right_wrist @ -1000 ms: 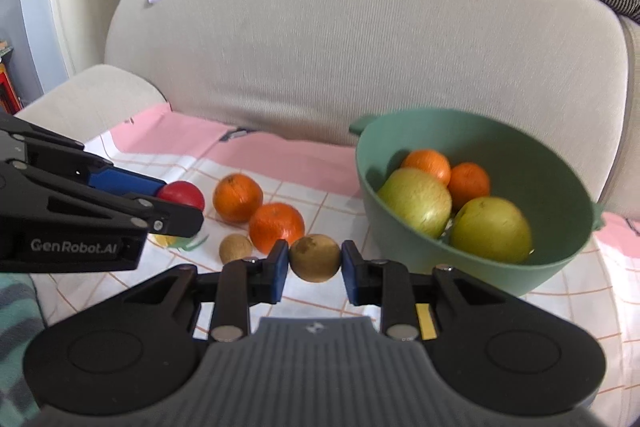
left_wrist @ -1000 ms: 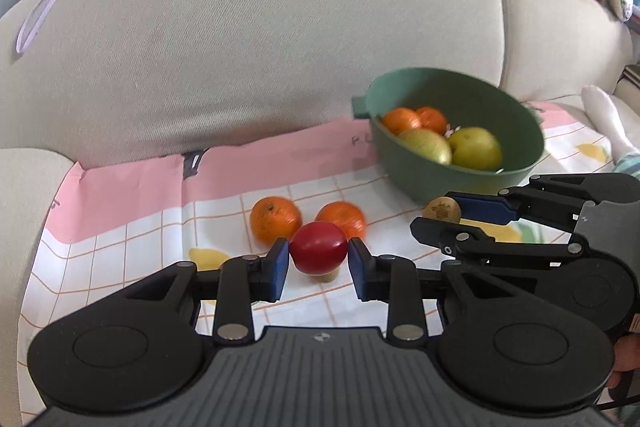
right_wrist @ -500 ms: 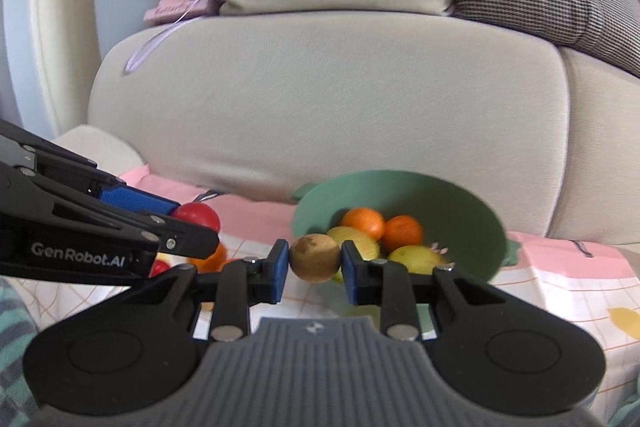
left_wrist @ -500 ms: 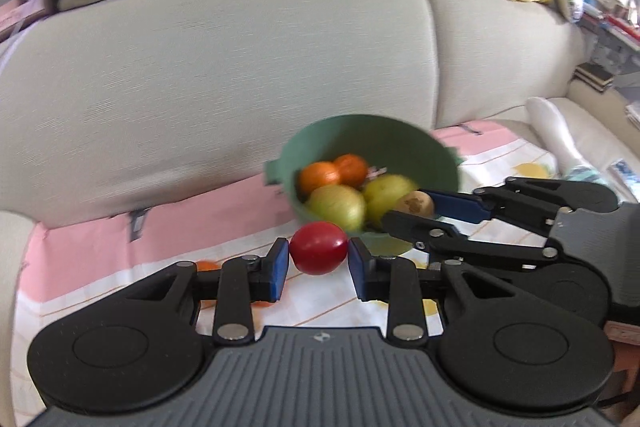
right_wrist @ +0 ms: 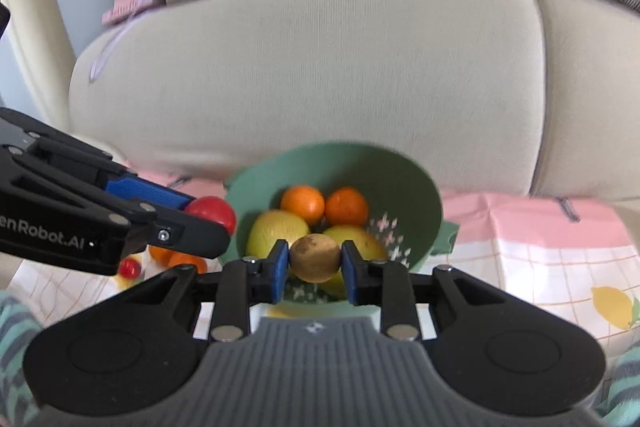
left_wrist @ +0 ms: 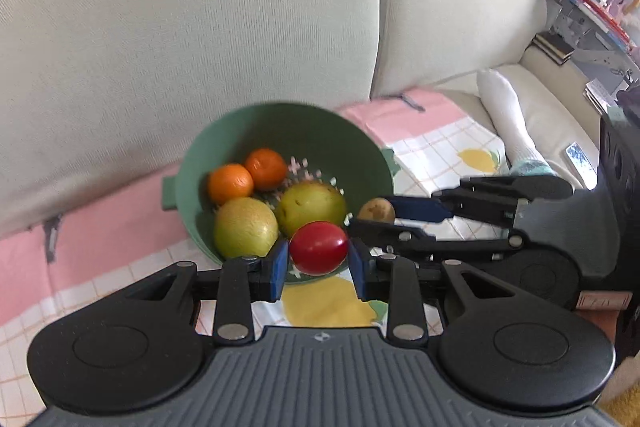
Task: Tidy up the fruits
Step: 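Carry the tomato and kiwi over the green colander and lower them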
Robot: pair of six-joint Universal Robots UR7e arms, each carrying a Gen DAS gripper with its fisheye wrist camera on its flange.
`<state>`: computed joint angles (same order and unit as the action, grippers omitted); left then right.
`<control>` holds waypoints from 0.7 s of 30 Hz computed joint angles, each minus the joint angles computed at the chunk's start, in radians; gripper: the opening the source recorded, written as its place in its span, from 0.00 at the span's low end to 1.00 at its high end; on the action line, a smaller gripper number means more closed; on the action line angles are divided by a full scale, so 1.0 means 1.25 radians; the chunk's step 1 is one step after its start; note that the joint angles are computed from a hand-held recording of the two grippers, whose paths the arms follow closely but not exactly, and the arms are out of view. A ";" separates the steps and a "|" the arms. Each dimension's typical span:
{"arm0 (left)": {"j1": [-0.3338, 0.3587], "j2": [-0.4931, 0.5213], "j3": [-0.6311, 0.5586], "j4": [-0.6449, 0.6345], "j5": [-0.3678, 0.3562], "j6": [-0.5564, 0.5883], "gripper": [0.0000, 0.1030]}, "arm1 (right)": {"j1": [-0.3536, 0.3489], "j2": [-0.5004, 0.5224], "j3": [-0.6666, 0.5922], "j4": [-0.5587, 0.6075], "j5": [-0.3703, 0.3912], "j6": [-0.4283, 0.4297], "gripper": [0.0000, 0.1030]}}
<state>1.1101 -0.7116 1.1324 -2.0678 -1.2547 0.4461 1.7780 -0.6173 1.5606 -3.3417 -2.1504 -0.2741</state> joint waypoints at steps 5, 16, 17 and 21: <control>0.005 0.065 -0.111 0.134 0.017 -0.060 0.34 | -0.024 -0.032 -0.046 0.204 0.049 0.042 0.24; 0.033 0.176 -0.312 0.322 0.001 -0.204 0.34 | -0.051 -0.011 -0.213 0.579 0.074 0.136 0.24; 0.038 0.185 -0.329 0.335 -0.007 -0.220 0.34 | -0.052 -0.006 -0.228 0.608 0.073 0.142 0.24; 0.050 0.205 -0.368 0.360 -0.017 -0.254 0.34 | -0.053 0.021 -0.290 0.714 0.057 0.166 0.24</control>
<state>1.1721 -0.4551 0.6729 -1.6175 -1.2760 0.1286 1.7116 -0.5914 1.1987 -2.4487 -2.0789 -0.0664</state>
